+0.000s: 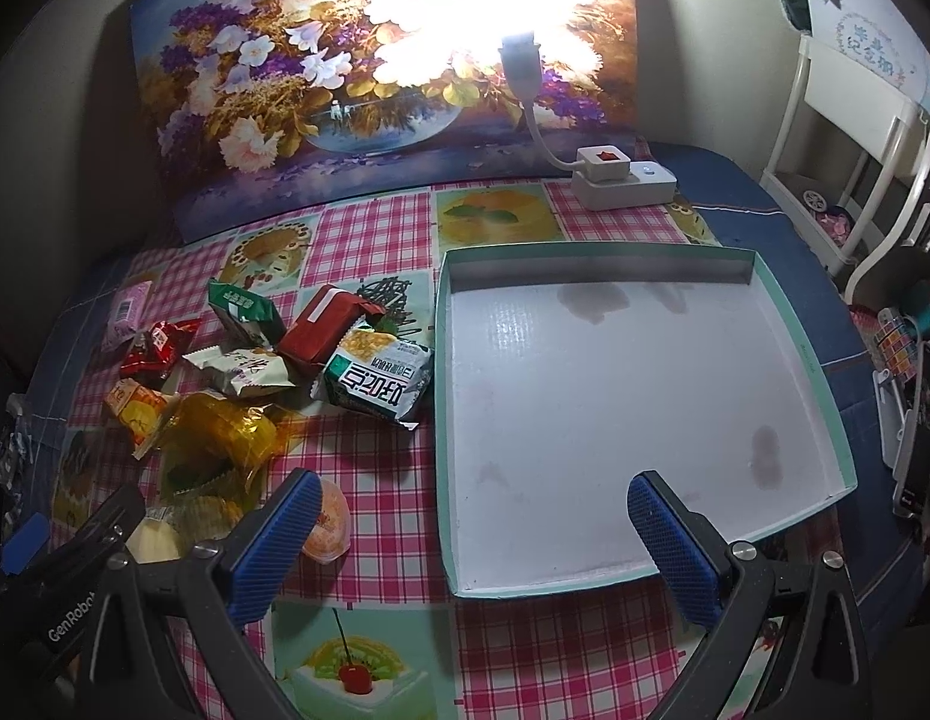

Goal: Organize snacks

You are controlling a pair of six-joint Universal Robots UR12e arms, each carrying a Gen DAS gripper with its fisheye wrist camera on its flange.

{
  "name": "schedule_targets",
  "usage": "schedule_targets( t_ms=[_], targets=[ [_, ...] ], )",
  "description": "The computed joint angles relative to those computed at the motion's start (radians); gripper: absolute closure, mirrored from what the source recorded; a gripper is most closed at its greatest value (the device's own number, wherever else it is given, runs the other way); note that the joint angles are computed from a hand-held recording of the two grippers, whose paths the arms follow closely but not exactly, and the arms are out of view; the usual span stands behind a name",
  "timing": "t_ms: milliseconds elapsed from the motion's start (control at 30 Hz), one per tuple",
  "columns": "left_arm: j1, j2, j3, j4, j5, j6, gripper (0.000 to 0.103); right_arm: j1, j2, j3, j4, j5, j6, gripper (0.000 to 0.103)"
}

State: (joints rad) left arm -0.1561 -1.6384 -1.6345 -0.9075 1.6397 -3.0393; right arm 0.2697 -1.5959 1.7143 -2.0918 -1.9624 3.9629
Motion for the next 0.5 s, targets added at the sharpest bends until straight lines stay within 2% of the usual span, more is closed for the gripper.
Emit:
schedule_targets(
  t_ms=[500],
  targets=[
    [-0.003,-0.004,0.002,-0.012,0.016,0.005,0.0,-0.002,-0.006,0.008,-0.028,0.016,0.015,0.0]
  ],
)
